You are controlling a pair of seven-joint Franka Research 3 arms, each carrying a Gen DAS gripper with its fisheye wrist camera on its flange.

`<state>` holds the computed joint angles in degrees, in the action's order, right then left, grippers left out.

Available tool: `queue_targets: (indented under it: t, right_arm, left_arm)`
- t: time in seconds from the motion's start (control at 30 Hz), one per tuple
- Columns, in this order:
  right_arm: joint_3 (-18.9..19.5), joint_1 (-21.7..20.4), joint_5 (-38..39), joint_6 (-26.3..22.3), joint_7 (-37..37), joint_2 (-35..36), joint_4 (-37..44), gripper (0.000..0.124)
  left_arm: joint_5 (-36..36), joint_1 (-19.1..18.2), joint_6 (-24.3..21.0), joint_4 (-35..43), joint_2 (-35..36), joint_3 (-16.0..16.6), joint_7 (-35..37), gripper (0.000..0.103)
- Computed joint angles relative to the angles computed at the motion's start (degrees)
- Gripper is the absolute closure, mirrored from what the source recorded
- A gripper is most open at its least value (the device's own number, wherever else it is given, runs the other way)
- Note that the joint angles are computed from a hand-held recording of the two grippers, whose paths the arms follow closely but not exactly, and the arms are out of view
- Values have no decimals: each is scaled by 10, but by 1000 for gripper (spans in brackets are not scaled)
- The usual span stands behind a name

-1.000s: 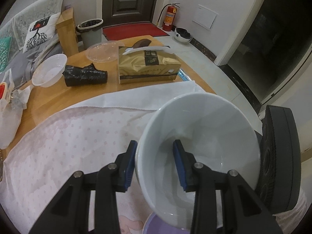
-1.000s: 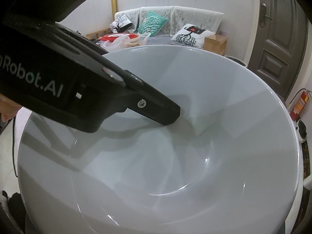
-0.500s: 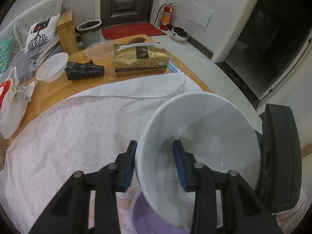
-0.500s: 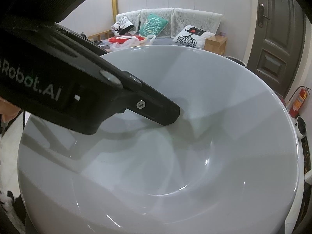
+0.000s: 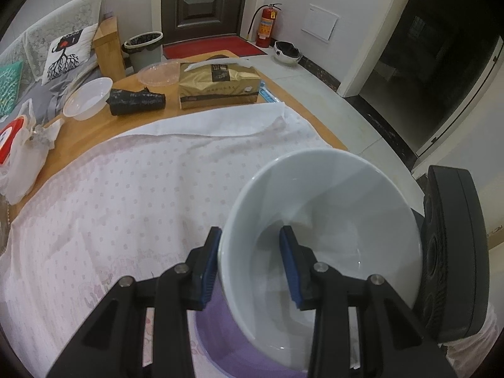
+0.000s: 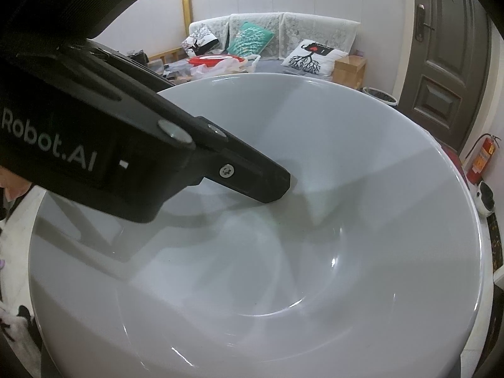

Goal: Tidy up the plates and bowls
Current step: 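Lower the white bowl with the left gripper into the nested bowls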

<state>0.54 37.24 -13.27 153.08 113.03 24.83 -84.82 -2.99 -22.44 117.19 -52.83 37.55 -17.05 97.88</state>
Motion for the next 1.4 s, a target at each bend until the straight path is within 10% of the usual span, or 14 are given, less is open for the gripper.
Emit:
queue_targets:
  t: [1.4]
  right_arm:
    - [44,9,-42,17,87,-104,-176,23]
  left_arm:
    - [-53,37,67,-205,-95,-23,0,69]
